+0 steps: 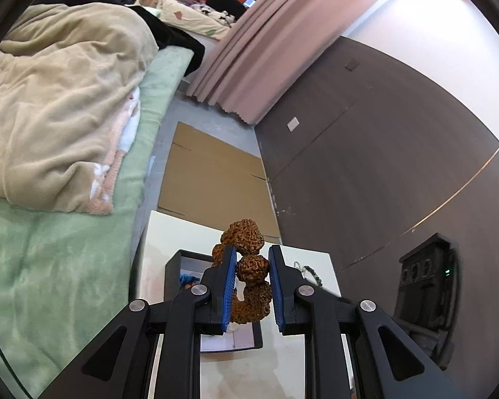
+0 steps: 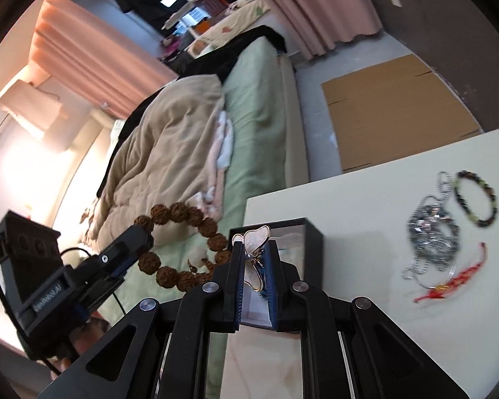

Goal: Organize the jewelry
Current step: 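Carry the bracelet and pendant into the black box and open both tools, then grasp the red cord with the left tool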

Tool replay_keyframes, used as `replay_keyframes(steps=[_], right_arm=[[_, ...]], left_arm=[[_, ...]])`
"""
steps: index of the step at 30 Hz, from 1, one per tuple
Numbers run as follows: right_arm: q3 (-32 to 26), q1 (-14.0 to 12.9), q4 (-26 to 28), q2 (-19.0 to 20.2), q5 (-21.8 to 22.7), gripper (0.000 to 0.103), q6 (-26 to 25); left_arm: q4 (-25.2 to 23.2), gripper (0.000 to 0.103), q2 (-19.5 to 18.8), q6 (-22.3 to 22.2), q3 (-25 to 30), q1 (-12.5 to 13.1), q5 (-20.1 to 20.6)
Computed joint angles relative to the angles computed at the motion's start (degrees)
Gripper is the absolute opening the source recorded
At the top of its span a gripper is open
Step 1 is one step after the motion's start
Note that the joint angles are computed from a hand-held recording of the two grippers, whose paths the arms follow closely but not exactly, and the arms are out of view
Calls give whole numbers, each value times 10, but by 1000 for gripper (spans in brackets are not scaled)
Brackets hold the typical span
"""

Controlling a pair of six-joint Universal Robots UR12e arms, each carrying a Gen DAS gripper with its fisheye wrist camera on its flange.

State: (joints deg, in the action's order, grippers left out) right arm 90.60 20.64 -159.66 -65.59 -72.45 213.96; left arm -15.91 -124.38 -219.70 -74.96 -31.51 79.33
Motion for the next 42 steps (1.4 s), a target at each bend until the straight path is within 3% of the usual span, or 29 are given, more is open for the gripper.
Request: replay_keyframes(steps=[2, 9, 18, 22, 24, 26, 29, 32, 42], right_arm=[[-8, 1, 34, 5, 1, 45, -3], [18, -4, 22, -13, -35, 58, 9], [76, -25, 2, -52, -65, 59, 47], [89, -34, -5, -61, -69, 59, 61], [94, -37, -9, -65, -68, 59, 65], [98, -40, -12, -68, -69, 59, 69], [105, -43, -13, -75, -74, 59, 72], [111, -45, -9, -81, -79, 59, 71], [131, -61, 4, -102, -82, 59, 85]], left_arm=[[0, 20, 1, -1, -1, 0, 2], [-23, 20, -6, 9, 10, -4, -3], [-57, 20, -30, 28, 44, -15, -26], [-169, 23, -41, 58, 80, -28, 62], [-216, 32, -48, 51, 94, -25, 47], [-214, 53, -47, 36, 90, -21, 32], [-191, 71, -45, 33, 84, -23, 52], [-173, 71, -44, 30, 81, -23, 43], [-179, 71, -65, 41, 114, -35, 16]])
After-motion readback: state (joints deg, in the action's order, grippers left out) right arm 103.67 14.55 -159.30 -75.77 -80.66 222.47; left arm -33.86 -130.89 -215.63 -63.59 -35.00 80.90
